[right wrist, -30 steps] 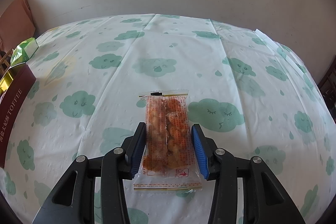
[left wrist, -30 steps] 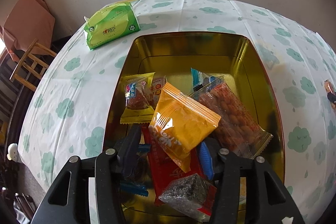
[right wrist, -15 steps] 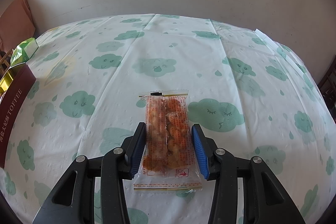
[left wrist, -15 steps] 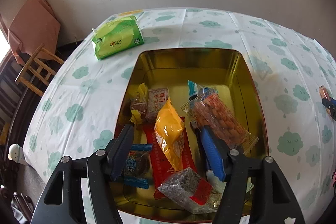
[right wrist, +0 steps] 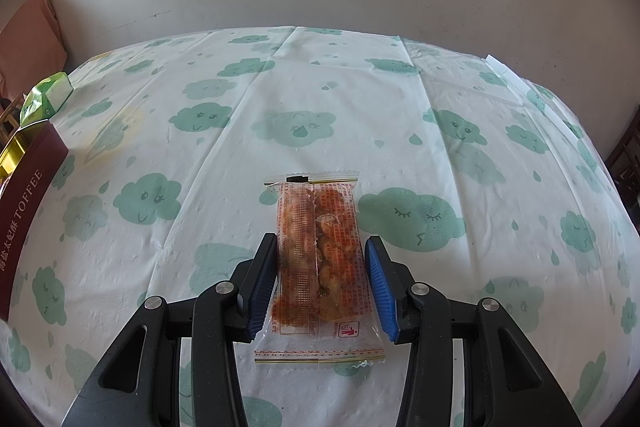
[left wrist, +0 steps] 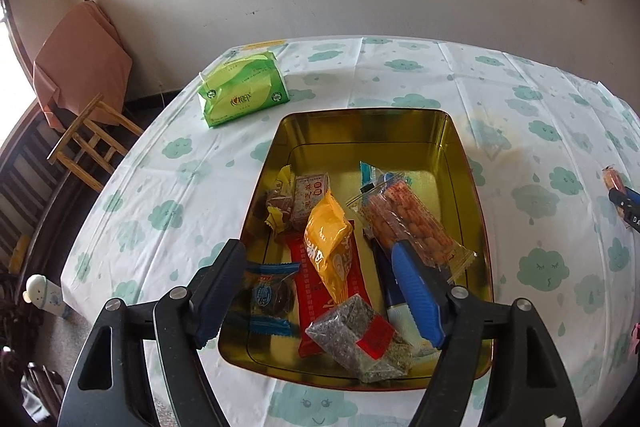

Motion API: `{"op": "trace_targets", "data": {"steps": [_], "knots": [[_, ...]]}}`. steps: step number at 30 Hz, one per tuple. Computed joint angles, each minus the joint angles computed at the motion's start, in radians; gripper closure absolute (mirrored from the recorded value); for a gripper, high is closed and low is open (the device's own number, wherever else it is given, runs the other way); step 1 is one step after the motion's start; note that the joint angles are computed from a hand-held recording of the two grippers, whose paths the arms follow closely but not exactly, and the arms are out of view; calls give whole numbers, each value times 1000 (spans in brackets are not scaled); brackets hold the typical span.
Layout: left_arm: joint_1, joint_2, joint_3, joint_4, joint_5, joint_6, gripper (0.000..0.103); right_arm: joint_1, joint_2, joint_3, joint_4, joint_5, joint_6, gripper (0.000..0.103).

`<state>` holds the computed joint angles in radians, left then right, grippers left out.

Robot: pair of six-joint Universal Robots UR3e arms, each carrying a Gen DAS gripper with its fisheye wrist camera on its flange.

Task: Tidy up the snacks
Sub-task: 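Withdraw the left gripper from the tin while the right gripper holds the clear pack, then carry the clear pack into the tin and open the right gripper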

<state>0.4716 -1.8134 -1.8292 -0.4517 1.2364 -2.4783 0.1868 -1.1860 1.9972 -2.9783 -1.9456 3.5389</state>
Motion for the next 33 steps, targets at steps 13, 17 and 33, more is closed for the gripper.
{"op": "trace_targets", "data": {"steps": [13,17,33], "knots": [[65,78,-86,-5,-36,-26,26,-3,-4,4,-1,1,0,56],[79,84,-89,-17,-34,-21,24,-6,-7,10,-5,4,-2,56],[115,73,-91,-36,-30,-12,19,29,-14,-99,211,-12,106,65]]}}
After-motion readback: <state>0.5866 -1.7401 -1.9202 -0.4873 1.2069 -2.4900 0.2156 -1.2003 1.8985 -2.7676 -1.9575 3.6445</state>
